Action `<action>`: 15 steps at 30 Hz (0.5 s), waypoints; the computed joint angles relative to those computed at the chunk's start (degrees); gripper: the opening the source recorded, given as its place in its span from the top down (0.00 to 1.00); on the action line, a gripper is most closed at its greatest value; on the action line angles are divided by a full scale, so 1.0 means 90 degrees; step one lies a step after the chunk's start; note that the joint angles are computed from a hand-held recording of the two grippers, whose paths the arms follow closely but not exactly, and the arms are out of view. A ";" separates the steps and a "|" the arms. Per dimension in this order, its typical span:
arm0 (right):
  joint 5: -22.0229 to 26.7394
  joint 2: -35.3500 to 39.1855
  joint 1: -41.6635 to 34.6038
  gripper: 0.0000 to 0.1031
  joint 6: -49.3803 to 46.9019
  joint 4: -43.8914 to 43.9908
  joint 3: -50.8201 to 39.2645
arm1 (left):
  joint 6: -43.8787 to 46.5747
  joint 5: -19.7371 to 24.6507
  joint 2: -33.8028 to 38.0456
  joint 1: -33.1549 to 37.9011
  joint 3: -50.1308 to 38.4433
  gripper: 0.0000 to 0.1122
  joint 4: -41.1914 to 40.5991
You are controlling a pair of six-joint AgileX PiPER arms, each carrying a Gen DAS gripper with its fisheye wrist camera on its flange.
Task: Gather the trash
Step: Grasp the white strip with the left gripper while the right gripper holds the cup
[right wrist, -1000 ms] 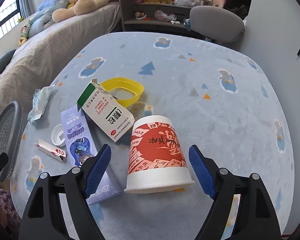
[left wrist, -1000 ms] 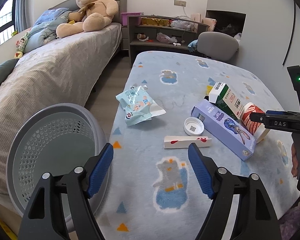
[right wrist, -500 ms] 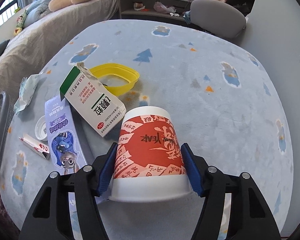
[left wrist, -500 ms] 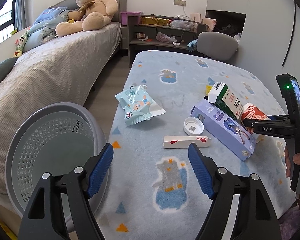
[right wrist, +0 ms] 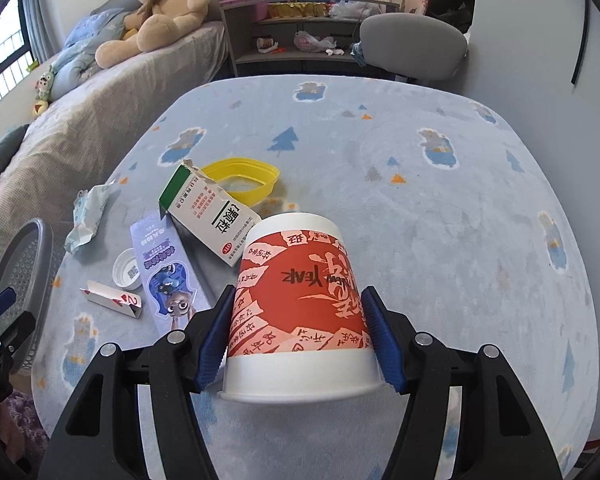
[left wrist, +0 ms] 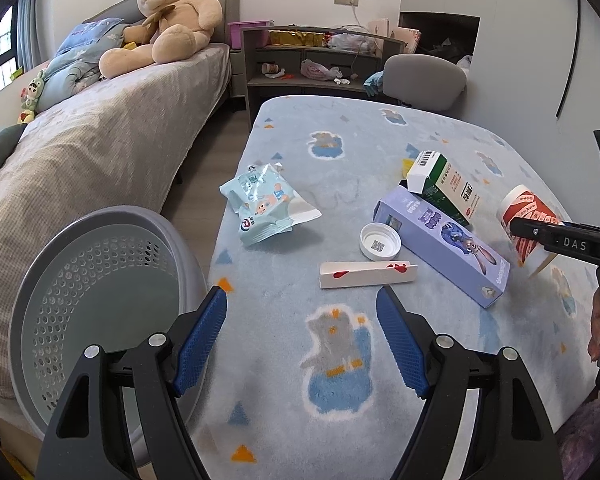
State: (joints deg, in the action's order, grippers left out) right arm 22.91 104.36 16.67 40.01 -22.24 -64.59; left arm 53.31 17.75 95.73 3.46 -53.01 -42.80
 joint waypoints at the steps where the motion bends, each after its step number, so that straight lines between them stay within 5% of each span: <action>1: -0.0052 -0.0098 0.0021 0.41 0.0052 -0.0015 0.0110 | 0.0045 0.0032 0.0018 -0.0013 -0.0008 0.34 0.0012; 15: -0.0876 -0.1334 0.0139 0.41 0.0768 0.0024 0.1644 | -0.0776 0.0045 0.0419 -0.0526 -0.0279 0.34 0.1139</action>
State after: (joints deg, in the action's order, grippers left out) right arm 15.03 92.36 17.92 46.92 -22.02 -49.79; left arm 46.33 18.15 99.51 -1.27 -55.52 -32.55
